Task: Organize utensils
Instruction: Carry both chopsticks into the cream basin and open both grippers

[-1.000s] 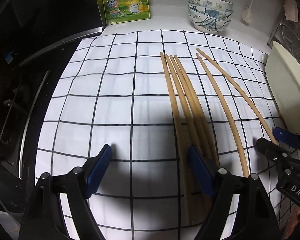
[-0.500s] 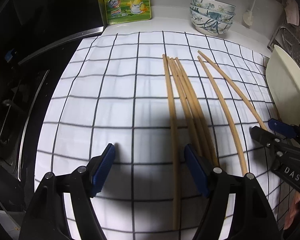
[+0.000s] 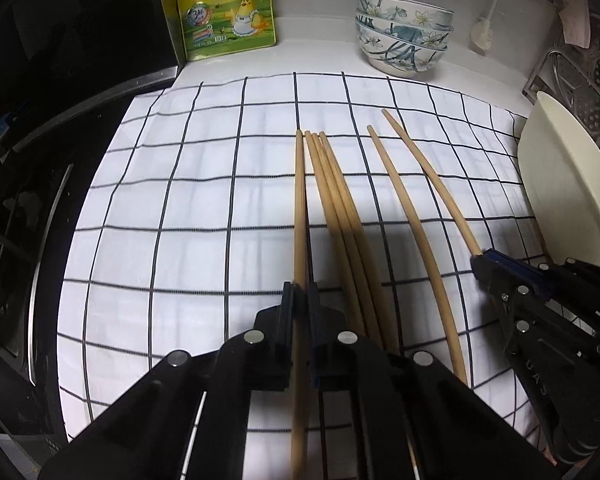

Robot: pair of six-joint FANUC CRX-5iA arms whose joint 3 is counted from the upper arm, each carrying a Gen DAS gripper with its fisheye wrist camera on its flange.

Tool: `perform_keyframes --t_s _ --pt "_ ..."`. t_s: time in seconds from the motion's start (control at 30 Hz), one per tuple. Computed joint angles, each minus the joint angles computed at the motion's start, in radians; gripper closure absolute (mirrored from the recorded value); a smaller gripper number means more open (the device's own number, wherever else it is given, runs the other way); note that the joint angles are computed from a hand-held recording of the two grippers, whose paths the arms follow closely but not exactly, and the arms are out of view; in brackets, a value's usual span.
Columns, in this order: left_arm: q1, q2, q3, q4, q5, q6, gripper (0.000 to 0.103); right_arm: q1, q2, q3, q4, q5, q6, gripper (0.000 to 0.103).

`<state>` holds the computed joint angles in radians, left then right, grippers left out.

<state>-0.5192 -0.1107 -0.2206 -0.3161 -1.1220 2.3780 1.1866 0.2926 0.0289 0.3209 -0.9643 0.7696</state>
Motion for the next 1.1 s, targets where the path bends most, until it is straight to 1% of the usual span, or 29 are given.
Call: perform_keyframes --t_s 0.13,0.33,0.43,0.57,0.67,0.8,0.97,1.1 --pt "0.01 -0.031 -0.02 0.022 -0.007 0.001 0.096 -0.002 -0.031 -0.013 -0.034 0.014 -0.022 0.096" --pt "-0.005 -0.078 -0.01 0.014 -0.056 0.012 0.096 0.007 -0.112 -0.044 -0.099 0.061 -0.039 0.096" --pt "-0.04 -0.085 0.033 -0.017 -0.093 0.021 0.096 0.005 -0.151 -0.056 -0.118 0.079 -0.04 0.096" --pt "-0.092 -0.066 0.112 -0.061 -0.116 0.037 0.096 0.002 -0.224 -0.096 -0.088 0.099 -0.067 0.096" --pt "-0.126 -0.025 0.187 -0.086 -0.114 0.038 0.096 -0.012 -0.27 -0.126 -0.049 0.092 -0.088 0.096" --pt "-0.174 0.058 0.307 -0.106 -0.086 0.011 0.096 -0.053 -0.339 -0.184 0.012 0.087 -0.143 0.096" --pt "-0.221 0.202 0.477 -0.111 -0.039 -0.042 0.096 -0.124 -0.42 -0.261 0.083 0.073 -0.216 0.096" --pt "-0.254 0.329 0.607 -0.119 -0.029 -0.078 0.096 -0.198 -0.449 -0.286 0.07 0.06 -0.205 0.096"
